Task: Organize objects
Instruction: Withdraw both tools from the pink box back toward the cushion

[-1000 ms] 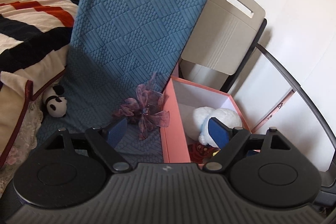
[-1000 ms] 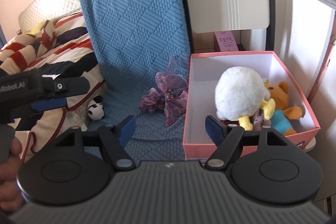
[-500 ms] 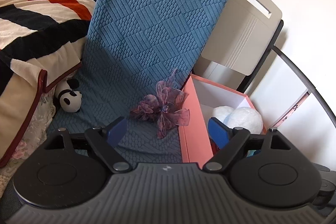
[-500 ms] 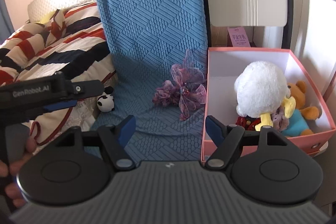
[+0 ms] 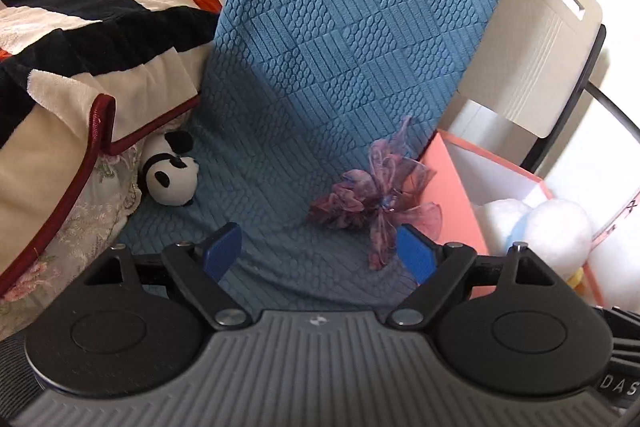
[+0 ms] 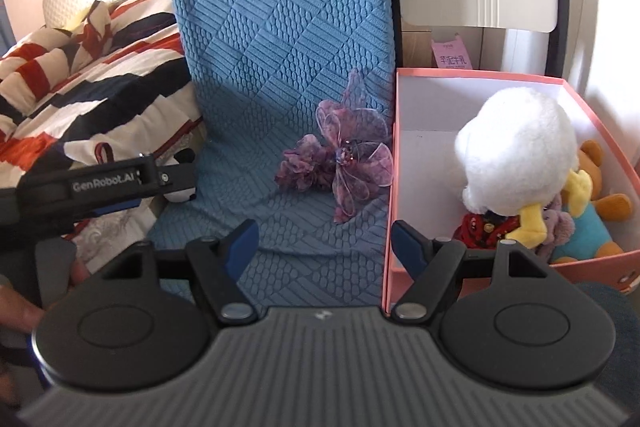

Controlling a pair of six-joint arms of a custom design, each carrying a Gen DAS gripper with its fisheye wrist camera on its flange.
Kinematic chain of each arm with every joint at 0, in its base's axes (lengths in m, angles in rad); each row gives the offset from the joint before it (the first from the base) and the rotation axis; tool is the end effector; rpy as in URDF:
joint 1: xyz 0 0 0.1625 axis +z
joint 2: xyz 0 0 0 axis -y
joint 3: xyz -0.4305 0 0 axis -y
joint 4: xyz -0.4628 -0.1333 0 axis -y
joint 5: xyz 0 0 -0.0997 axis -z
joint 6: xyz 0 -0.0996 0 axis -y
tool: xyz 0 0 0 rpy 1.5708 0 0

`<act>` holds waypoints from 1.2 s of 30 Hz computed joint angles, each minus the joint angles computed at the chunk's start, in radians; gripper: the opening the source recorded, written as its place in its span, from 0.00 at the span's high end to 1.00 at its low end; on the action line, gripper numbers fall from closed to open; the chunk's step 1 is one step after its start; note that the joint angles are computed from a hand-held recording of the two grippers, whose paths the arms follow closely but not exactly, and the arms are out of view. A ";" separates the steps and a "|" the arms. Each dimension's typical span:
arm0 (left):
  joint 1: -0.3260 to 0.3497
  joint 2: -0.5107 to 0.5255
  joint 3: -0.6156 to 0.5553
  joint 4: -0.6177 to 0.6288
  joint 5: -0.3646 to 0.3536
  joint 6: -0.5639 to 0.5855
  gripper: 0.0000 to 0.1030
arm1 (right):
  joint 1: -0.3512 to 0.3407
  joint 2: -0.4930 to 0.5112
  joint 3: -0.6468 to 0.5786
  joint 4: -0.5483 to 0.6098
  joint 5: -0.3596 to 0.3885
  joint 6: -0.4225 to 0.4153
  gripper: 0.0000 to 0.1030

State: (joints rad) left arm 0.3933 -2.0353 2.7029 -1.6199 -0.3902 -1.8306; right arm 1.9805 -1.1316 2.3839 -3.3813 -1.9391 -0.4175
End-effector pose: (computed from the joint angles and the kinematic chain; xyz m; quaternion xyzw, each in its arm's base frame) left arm -0.1259 -0.2963 0.1722 -0.0934 0.8039 -0.5122 0.2876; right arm 0.2733 -0.3847 0.0866 0.3336 -0.8856 0.2701 0.1771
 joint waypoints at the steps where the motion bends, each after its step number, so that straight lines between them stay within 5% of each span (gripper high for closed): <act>1: 0.012 0.015 -0.004 -0.007 -0.002 0.000 0.15 | -0.003 0.010 -0.003 -0.006 0.001 -0.001 0.27; 17: 0.198 0.150 -0.013 -0.342 0.051 0.256 0.15 | -0.057 0.156 -0.067 -0.188 0.071 -0.077 0.27; 19: 0.218 0.172 -0.024 -0.357 0.055 0.275 0.15 | -0.060 0.169 -0.072 -0.200 0.075 -0.089 0.27; 21: 0.240 0.194 -0.036 -0.369 0.058 0.291 0.15 | -0.067 0.178 -0.079 -0.199 0.080 -0.093 0.13; 36: 0.382 0.295 -0.104 -0.434 0.058 0.343 0.15 | -0.085 0.259 -0.124 -0.252 0.089 -0.154 0.14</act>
State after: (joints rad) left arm 0.7754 -1.7407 2.5988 -2.0537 -0.3326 -1.4877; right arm 1.8953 -0.8731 2.2600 -3.6337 -1.8502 -0.5716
